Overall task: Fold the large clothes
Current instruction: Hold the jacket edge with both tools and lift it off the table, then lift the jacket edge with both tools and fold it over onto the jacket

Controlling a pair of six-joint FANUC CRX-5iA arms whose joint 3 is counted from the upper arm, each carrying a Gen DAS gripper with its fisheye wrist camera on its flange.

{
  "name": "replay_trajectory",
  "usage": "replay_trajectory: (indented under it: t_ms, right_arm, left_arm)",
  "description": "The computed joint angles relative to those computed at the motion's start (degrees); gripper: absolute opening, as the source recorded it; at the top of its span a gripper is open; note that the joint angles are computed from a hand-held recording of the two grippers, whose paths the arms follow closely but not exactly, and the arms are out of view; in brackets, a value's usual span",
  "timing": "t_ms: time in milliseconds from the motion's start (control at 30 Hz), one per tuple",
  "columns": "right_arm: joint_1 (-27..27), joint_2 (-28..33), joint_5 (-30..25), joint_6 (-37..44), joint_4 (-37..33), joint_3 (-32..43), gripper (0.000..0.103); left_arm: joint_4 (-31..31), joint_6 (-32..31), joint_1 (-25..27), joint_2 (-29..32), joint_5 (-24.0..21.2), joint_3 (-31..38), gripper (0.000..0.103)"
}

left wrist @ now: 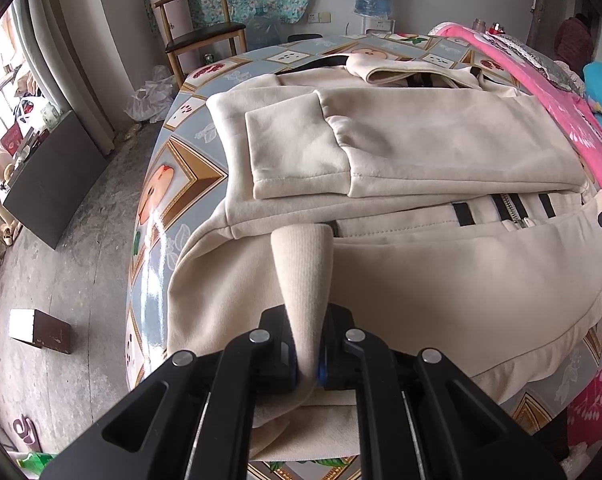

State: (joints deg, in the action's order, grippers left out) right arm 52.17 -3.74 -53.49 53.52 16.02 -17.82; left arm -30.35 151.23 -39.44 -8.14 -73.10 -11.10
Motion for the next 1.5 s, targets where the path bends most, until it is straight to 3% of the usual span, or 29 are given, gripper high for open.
replay_trajectory:
  t_ms: [167,300,500,633,800,1133,1500]
  right_arm:
    - [1.87,-3.94,2.26,-8.16,4.62,-3.81,0.007]
    - [5.54,-7.6,2.73,-19.06,13.59,-8.28,0.007]
    - [10.12,-11.11,2.04,-33.16,28.2,-13.83,0.006]
    - [11.38,-13.57,2.07,-38.06,32.28,-15.97,0.006]
    - [11.34,-16.19,3.06,-41.19,35.28,-17.31,0.006]
    - [9.03,-16.97,7.96,-44.7,42.28,-18.43,0.006]
    - [1.4,-11.4,18.43,-39.88,40.55,-14.02,0.006]
  left_arm:
    - [-3.59,2.3,-2.8,-2.39,0.9,-0.85,0.007]
    - [-7.89,4.14,-6.15,-5.1,1.14,-1.2,0.007]
    - [-14.2,5.45,-12.05,-5.68,-1.78,0.96,0.007]
    - [-18.08,8.15,-15.95,-6.05,-4.62,2.49,0.007]
    - [-20.79,12.05,-18.44,-6.85,-6.73,3.35,0.007]
    - [-24.08,10.79,-18.81,-6.58,-8.48,5.49,0.007]
    - [-25.09,8.46,-13.38,-5.53,-5.39,7.3,0.007]
